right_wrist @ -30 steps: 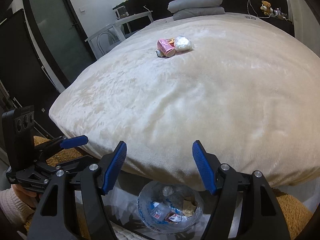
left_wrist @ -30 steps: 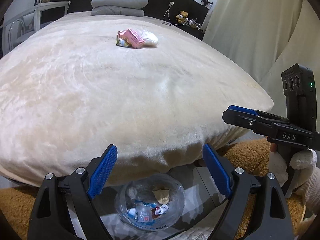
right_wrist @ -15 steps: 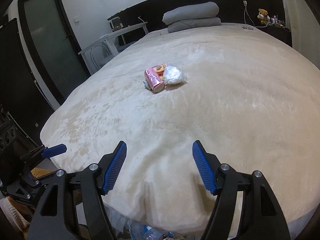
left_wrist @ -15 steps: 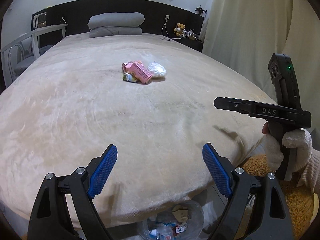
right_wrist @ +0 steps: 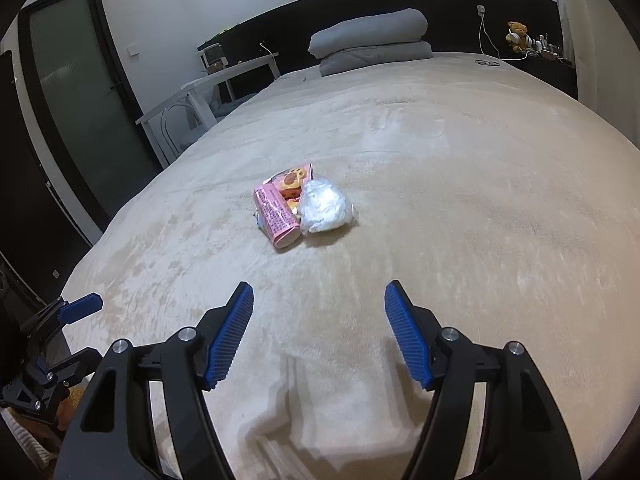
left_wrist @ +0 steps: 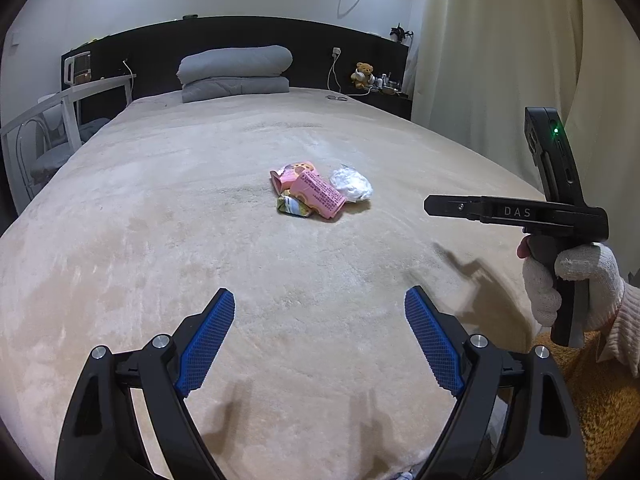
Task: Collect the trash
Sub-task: 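Raise both tools back over the bed toward the pink packages, then grasp the small white bag with the right tool while the left tool grasps the pink carton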
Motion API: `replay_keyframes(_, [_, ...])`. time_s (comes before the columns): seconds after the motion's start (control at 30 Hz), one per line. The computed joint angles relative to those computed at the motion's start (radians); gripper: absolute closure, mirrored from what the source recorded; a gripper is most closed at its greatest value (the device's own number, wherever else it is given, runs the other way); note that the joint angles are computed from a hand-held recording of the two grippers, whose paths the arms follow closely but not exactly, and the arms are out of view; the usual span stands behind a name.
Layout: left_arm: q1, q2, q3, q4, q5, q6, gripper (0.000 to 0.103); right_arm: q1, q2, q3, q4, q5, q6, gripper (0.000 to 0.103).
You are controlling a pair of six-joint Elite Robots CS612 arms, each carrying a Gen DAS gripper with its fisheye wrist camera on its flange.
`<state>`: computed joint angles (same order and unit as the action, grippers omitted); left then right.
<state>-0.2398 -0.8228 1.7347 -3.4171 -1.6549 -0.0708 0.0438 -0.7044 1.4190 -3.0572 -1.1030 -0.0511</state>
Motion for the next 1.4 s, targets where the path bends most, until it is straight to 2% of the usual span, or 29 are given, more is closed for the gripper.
replay_keyframes(0.17, [0.013, 0.016, -0.03, 0.002, -0.005, 0.005, 0.018, 0.003, 0.042, -0.079, 0.035, -0.007, 0.062, 0.035])
replay_keyframes(0.23, [0.018, 0.022, -0.044, 0.008, -0.003, 0.012, 0.018, 0.002, 0.057, -0.11, 0.064, 0.014, 0.099, 0.034])
replay_keyframes(0.3, [0.022, 0.027, -0.056, 0.013, 0.002, 0.017, 0.018, 0.004, 0.07, -0.135, 0.078, 0.022, 0.124, 0.03])
replay_keyframes(0.37, [0.028, 0.034, -0.07, 0.021, -0.002, 0.013, 0.018, 0.008, 0.081, -0.153, 0.072, 0.02, 0.15, 0.02])
replay_keyframes(0.63, [0.042, 0.059, -0.114, 0.044, -0.005, 0.026, 0.018, 0.022, 0.14, -0.256, 0.131, -0.001, 0.212, 0.019])
replay_keyframes(0.87, [0.046, 0.072, -0.135, 0.071, -0.013, 0.043, 0.018, 0.027, 0.187, -0.339, 0.191, 0.029, 0.259, 0.019])
replay_keyframes(0.9, [0.046, 0.074, -0.138, 0.076, -0.014, 0.046, 0.018, 0.028, 0.19, -0.345, 0.196, 0.027, 0.255, 0.02])
replay_keyframes(1.1, [0.045, 0.083, -0.153, 0.091, -0.021, 0.067, 0.018, 0.038, 0.199, -0.371, 0.242, -0.008, 0.215, 0.047])
replay_keyframes(1.4, [0.038, 0.095, -0.169, 0.074, -0.039, 0.083, 0.018, 0.025, 0.175, -0.327, 0.2, 0.045, 0.232, 0.051])
